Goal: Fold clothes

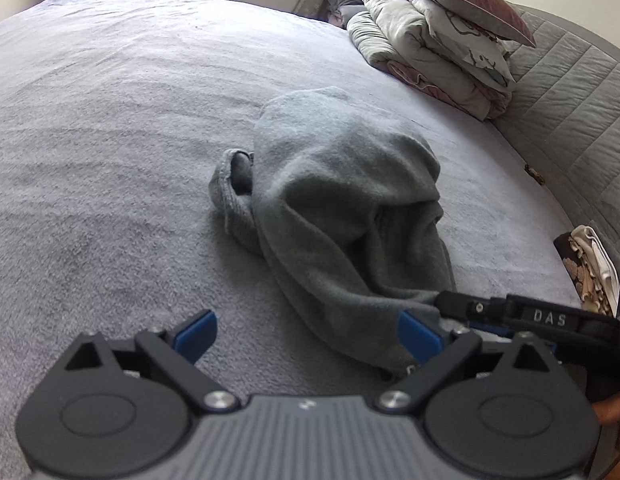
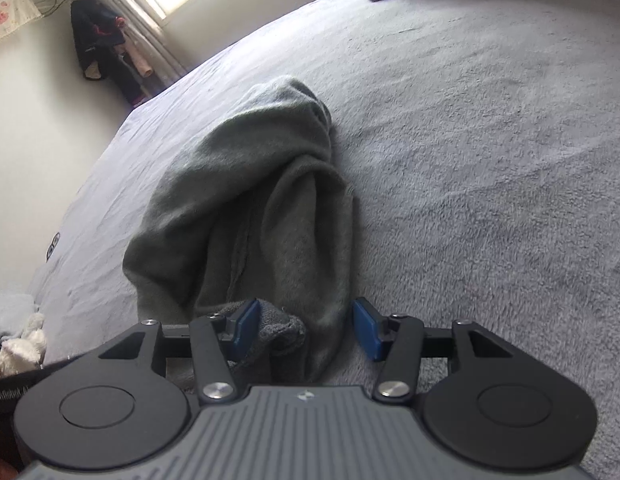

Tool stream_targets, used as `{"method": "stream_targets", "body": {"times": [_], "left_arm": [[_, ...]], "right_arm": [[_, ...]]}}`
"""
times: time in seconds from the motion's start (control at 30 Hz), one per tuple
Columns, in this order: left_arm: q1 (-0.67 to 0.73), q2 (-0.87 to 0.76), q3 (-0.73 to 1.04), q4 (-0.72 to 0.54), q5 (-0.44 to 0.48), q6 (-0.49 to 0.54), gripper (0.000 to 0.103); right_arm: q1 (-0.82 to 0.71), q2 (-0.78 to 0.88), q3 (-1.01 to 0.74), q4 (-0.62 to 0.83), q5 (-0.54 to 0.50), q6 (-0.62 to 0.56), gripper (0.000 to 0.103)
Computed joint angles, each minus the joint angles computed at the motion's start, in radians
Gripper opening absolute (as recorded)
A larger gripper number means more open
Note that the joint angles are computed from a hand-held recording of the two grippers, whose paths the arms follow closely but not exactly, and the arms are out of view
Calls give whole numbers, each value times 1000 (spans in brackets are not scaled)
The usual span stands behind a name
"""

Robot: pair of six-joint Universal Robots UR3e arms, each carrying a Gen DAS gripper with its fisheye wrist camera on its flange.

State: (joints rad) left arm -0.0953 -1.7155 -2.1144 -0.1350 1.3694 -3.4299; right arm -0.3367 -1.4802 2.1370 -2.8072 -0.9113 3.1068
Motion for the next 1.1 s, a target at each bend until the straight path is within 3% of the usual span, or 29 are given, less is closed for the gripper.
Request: {"method": "stream_targets", "body": {"times": [0.23,0.43,0.6,0.9,0.93,1.0,1.1], "left_arm": [[-9,-4,6,-1,9,0,98],[-8,6,9,-18,35,5,98],[-14,28,32,-74,143,10,98],[50,57,-4,-74,83,-28,98],[48,57,-5,-69,85,-28,98],[47,58,-8,-61,82,-26,98],[51,67,-17,-61,77,-20,98]], "right_arm": [[12,39,19,-112,-15,40,55],[22,-3,23,-101,-17,11,55],[-9,-75,34,2,34,-86,55],[82,-100,69,15,3,-247,57],[95,-94,69,10,-7,-254,56],[114,-81,62,12,-24,-267,35],[126,-78,45,56,-21,-292,16]]}}
